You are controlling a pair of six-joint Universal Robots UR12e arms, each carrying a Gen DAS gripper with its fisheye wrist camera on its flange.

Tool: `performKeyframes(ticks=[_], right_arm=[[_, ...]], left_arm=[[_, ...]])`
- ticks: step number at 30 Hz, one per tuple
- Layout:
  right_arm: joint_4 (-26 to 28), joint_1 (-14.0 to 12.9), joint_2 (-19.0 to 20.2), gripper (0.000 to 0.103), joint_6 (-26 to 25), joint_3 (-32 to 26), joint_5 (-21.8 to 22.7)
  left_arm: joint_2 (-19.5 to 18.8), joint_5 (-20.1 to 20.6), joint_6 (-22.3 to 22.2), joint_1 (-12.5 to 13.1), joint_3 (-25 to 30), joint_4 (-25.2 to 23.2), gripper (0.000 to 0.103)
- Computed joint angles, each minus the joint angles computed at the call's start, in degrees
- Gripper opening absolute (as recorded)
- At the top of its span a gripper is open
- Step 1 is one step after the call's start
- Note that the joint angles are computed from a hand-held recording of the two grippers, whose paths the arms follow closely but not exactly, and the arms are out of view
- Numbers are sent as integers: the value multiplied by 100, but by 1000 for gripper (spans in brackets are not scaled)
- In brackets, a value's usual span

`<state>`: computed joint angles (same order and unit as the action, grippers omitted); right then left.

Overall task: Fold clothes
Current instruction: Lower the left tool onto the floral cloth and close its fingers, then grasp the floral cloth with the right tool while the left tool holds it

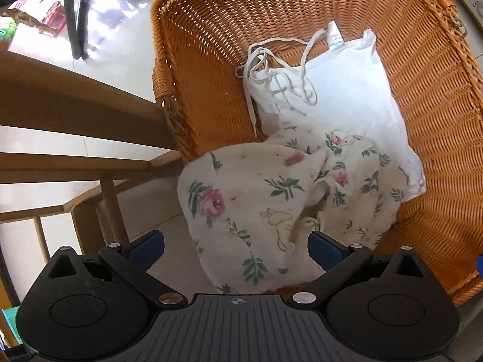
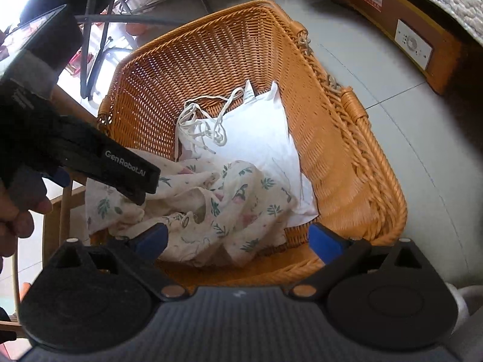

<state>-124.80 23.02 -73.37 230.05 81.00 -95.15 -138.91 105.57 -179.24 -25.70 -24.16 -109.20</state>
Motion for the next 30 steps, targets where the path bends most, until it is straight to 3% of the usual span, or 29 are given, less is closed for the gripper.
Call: performKeyframes(ticks=[5,8,13,16,30], right_arm=[[-81,12,38,100,-71,6,28],[-216,9,40,101,-85,46,97],[-336,13,41,100,-17,95,116],[-428,18,34,100,102,136,78],[-669,31,-14,101,470,267,-26]], left_arm=[[33,37,134,2,-117,-22,91],[-11,72,104,12,-48,-150,80],[-82,-1,-16,49,88,-404,50],[-65,-14,-69,65,53,-411,42],[13,19,50,82,-62,-281,32]])
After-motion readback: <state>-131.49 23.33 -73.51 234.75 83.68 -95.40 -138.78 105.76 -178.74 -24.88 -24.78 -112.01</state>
